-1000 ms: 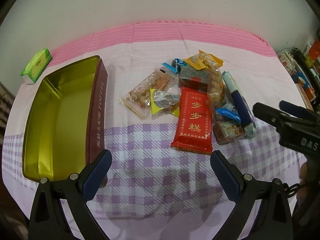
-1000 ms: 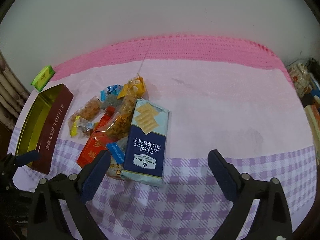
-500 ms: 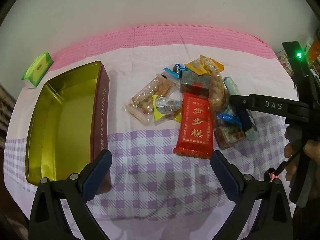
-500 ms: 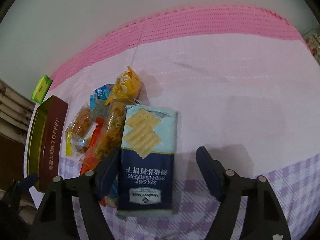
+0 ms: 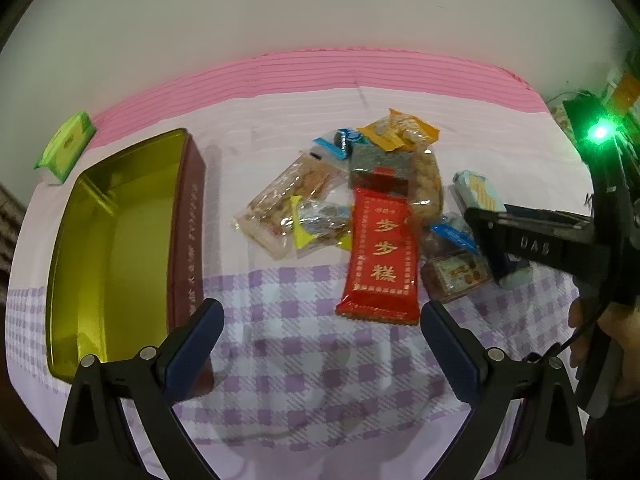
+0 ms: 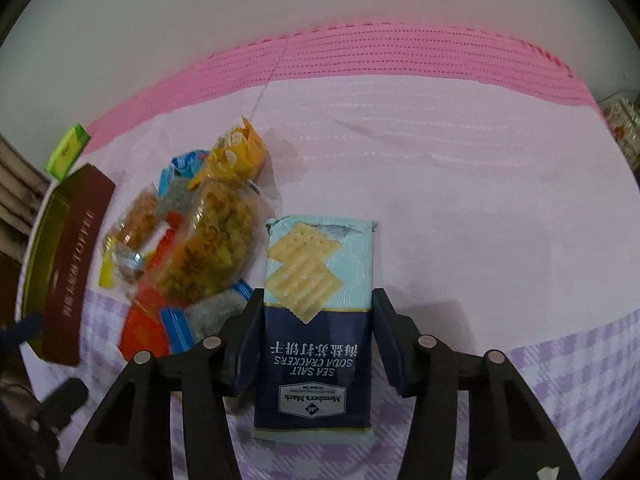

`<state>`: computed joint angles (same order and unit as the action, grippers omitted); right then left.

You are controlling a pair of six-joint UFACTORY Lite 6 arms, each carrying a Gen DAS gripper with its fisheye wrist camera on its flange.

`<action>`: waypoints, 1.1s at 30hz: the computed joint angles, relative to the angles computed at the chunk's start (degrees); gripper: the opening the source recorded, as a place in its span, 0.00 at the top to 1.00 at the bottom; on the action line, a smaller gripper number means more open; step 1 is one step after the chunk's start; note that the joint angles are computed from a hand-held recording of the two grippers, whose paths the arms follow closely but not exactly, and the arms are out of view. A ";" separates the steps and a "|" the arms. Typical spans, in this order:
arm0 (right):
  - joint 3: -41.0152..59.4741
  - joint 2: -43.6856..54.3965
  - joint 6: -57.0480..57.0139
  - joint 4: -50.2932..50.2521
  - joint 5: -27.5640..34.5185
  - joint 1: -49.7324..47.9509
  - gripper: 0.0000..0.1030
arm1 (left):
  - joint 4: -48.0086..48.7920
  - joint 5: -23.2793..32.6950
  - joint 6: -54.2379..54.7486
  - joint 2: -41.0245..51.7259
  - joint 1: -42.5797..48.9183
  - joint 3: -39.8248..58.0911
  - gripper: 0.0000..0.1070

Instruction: Organize snacks

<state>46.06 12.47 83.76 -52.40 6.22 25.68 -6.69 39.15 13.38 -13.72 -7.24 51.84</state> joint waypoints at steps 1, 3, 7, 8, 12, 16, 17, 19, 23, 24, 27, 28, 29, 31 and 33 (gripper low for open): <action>-0.11 -0.08 1.51 -1.89 1.76 0.63 0.53 | -0.07 -0.20 0.24 0.15 -0.34 0.19 0.08; -1.55 -1.16 4.28 -5.35 3.33 1.10 0.53 | -0.82 -0.45 1.12 1.01 -0.96 1.03 0.08; -5.33 -3.97 5.66 -7.20 6.04 1.12 0.53 | -1.46 -0.72 1.76 3.76 -2.17 2.83 0.09; -6.24 -4.74 4.99 -6.55 6.14 0.69 0.53 | -2.04 -0.61 2.25 4.77 -2.40 3.38 0.11; -11.47 -9.63 1.32 -2.69 5.49 -1.48 0.53 | -3.75 0.38 3.36 8.19 -3.28 4.86 0.20; -13.12 -11.89 -3.47 1.54 3.99 -3.80 0.51 | -6.70 1.82 5.16 11.59 -3.29 6.31 0.26; -12.40 -11.37 -5.77 3.68 3.97 -4.08 0.50 | -6.87 1.84 5.22 12.58 -3.56 6.83 0.26; -11.76 -10.93 -7.03 4.61 4.48 -3.96 0.48 | -6.09 1.45 4.53 14.29 -4.46 7.82 0.27; -11.34 -10.83 -8.02 5.57 5.09 -3.55 0.48 | -4.29 2.18 2.08 19.92 -5.97 11.76 0.38; -11.50 -10.88 -8.58 6.07 4.46 -4.02 0.48 | -4.94 2.87 2.43 21.35 -5.92 12.80 0.40; -11.26 -11.02 -8.93 6.91 5.02 -3.41 0.48 | -5.04 3.09 1.92 24.31 -6.01 14.50 0.43; -11.19 -10.95 -8.99 6.89 5.09 -3.45 0.48 | -4.93 3.09 1.69 24.57 -6.16 14.77 0.43; -11.19 -10.93 -9.06 6.78 5.12 -3.53 0.48 | -4.08 2.72 1.14 25.15 -6.53 15.54 0.43; -11.08 -10.83 -9.02 6.69 5.08 -3.54 0.47 | -3.61 3.27 0.87 26.20 -6.72 16.90 0.43; -11.07 -10.82 -8.60 6.47 5.19 -3.33 0.46 | -2.56 3.13 0.50 27.61 -7.44 18.47 0.43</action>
<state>35.00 1.65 75.16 -45.93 11.41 22.35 -9.25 42.28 13.87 13.89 -14.68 70.31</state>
